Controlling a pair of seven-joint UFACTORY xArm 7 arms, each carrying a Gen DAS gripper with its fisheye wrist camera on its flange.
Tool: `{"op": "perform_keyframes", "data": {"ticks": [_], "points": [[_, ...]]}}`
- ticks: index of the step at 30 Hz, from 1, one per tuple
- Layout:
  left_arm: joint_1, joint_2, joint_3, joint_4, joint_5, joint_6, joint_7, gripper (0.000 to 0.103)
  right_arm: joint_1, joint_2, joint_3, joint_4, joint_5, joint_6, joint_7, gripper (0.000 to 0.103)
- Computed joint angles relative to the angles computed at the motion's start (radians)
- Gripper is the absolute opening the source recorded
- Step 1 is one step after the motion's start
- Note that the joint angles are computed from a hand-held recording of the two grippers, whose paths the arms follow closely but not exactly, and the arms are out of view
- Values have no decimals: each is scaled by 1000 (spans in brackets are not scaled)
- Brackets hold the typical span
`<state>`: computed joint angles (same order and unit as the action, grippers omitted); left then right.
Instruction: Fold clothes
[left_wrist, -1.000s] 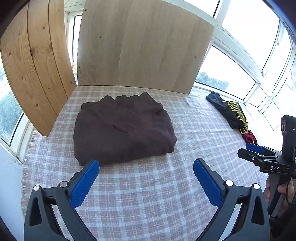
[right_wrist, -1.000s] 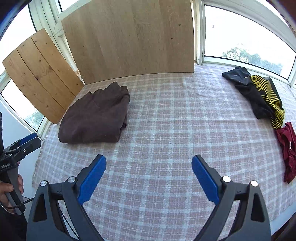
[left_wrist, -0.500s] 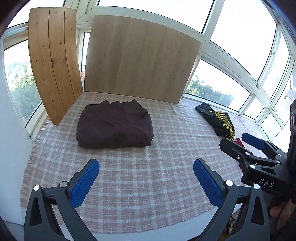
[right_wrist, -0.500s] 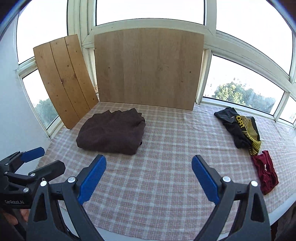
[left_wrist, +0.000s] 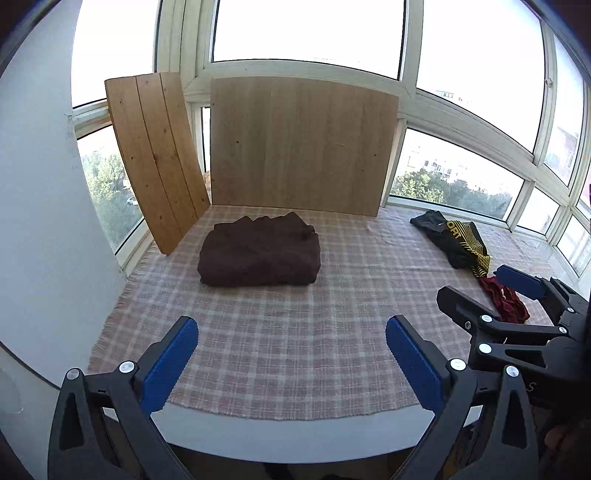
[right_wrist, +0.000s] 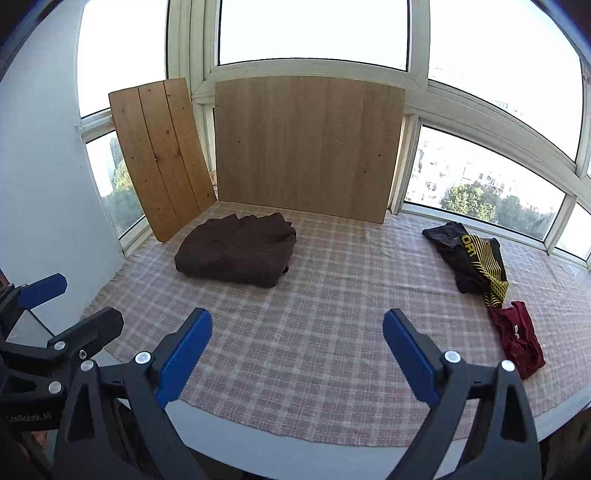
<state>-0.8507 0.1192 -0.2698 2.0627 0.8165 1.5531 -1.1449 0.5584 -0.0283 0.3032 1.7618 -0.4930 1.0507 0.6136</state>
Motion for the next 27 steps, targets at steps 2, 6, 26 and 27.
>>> {"op": "perform_keyframes", "data": {"ticks": [2, 6, 26, 27], "points": [[-40, 35, -7, 55, 63, 70, 4, 103, -3, -15, 0, -15, -2, -7, 0, 94], [-130, 87, 36, 147, 171, 181, 31, 103, 1, 18, 9, 30, -56, 10, 4, 94], [-39, 88, 108, 145, 146, 118, 100, 103, 138, 244, -111, 309, -101, 68, -38, 94], [-29, 85, 111, 138, 132, 103, 99, 103, 142, 254, -119, 321, -95, 69, -41, 94]]}}
